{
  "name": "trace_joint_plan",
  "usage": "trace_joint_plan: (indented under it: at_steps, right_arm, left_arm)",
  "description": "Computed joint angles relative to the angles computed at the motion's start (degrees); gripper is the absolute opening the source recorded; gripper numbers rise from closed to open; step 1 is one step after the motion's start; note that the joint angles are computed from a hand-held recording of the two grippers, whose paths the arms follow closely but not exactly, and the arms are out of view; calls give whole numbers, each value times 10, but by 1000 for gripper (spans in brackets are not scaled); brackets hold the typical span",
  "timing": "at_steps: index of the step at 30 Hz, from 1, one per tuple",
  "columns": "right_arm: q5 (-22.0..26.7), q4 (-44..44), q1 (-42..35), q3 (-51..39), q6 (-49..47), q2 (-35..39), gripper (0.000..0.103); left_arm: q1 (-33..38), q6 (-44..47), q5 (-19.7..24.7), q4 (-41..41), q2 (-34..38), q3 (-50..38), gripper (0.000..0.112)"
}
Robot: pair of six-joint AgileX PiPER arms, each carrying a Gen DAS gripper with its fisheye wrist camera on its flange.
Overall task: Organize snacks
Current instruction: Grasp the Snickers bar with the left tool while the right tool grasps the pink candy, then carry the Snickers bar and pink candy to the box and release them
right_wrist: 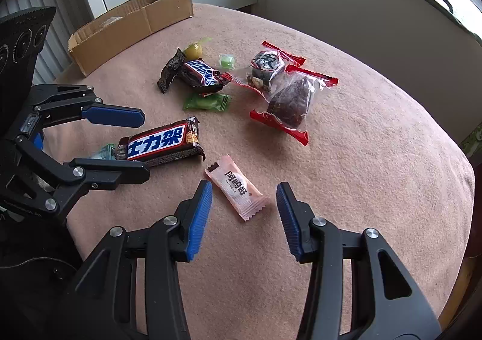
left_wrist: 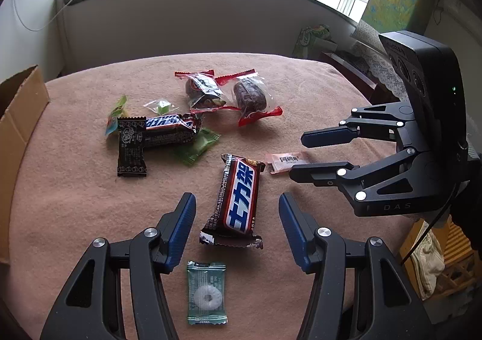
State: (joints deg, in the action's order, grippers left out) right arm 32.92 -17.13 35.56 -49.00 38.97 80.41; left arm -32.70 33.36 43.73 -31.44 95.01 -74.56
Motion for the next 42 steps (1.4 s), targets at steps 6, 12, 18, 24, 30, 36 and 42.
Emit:
trace_joint_plan:
  at_steps: [6, 12, 18, 24, 30, 36, 42]
  right_arm:
    - [-2, 31, -9, -19, -56, 26, 40]
    - [-2, 39, -8, -29, -69, 39, 34]
    - [-4, 33, -6, -25, -48, 36, 22]
    - [-6, 10, 4, -10, -4, 23, 21]
    - [7, -25, 19, -5, 49, 7, 21]
    - [22, -54, 25, -7, 99, -11, 21]
    - [51, -89, 42, -26, 146, -28, 21]
  left_arm:
    - [-4, -6, -2, 13, 16, -11, 52]
    - [-4, -6, -6, 15, 21, -12, 40]
    - [-8, -9, -7, 18, 26, -19, 27]
    - [-11, -15, -12, 17, 31, -23, 27]
    - [3, 1, -10, -2, 16, -12, 27]
    - [25, 25, -4, -31, -7, -4, 27]
    - [57, 52, 3, -62, -33, 3, 27]
